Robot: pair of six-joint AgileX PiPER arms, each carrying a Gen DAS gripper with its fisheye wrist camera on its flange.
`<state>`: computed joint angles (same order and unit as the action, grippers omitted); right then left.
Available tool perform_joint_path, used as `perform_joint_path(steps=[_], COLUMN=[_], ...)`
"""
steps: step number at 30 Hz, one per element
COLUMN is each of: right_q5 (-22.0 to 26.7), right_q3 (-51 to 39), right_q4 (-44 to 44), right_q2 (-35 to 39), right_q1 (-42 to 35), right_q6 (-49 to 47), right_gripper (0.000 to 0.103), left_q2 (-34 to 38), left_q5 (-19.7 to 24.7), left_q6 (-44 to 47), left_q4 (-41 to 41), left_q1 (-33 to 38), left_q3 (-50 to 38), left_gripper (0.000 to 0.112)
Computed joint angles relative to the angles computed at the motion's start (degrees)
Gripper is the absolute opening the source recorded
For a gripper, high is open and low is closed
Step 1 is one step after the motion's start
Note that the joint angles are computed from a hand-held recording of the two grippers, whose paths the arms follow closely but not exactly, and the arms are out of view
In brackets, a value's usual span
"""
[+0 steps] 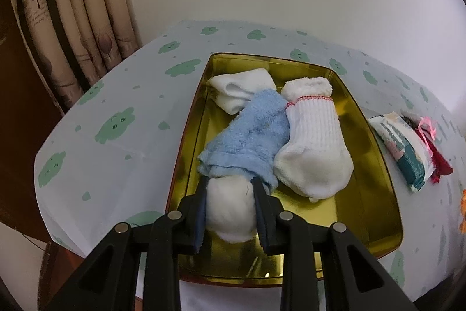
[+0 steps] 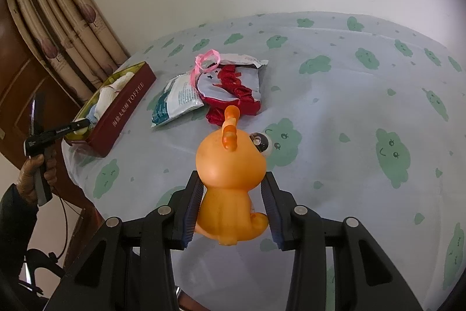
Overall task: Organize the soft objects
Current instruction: 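Lower the cotton ball into the tin and open the left tool while the right tool holds the duck, then lower the orange duck into the tin and open the right tool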
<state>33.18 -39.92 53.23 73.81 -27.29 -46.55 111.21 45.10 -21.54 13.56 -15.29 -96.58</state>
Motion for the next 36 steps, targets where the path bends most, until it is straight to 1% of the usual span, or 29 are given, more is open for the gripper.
perform_joint_path(steps=[2,6,12,15,20,23,26,27,29,34,36], right_q5=[0.5,0.6,0.7,0.7,1.2,2.7,3.8,3.9,4.2,5.8,6.6], right_q3=[0.0,0.0,0.0,0.2,0.1,-1.3,-3.9,-4.8,-7.0,-15.1,-19.5], right_q4=[0.4,0.4,0.1,0.2,0.9,1.6,2.1,2.2,2.7,5.6,6.9], right_q2=[0.2,0.1,0.1,0.3,-0.1,-0.7,-0.8,-0.6,0.3,5.8,9.1], right_q1=[-0.3,-0.4,-0.2,-0.1,-0.1,0.5,2.5,3.6,6.3,13.9,17.1], right_q6=[-0.4,-0.4,0.0,0.0,-0.6,-1.0,-0.3,0.0,0.5,0.4,-0.2], right_gripper=[0.039,0.039,0.039,0.04,0.04,0.04,0.04,0.04,0.04,0.04,0.04], left_q2=[0.1,1.1,1.1,0.3,-2.8,-5.1,-8.6,-10.2,-12.1,-18.3,-20.9], left_q5=[-0.2,1.3,0.6,-0.8,-4.1,-4.3,-5.2,-5.7,-4.9,-7.0,-8.0], left_q6=[0.6,0.5,0.4,2.0,5.1,4.5,-0.6,-3.4,-9.7,-20.6,-26.7], left_q4=[0.5,3.0,4.1,1.7,-6.2,-8.5,-6.0,-4.3,-0.1,3.5,6.0], left_q1=[-0.1,-1.3,-1.5,-0.6,2.0,2.3,1.0,0.2,-1.3,-2.8,-3.0], left_q3=[0.1,-1.1,-0.6,0.2,2.9,4.4,7.7,9.3,11.2,19.2,22.8], left_gripper=[0.03,0.035,0.037,0.039,0.042,0.042,0.042,0.043,0.047,0.049,0.05])
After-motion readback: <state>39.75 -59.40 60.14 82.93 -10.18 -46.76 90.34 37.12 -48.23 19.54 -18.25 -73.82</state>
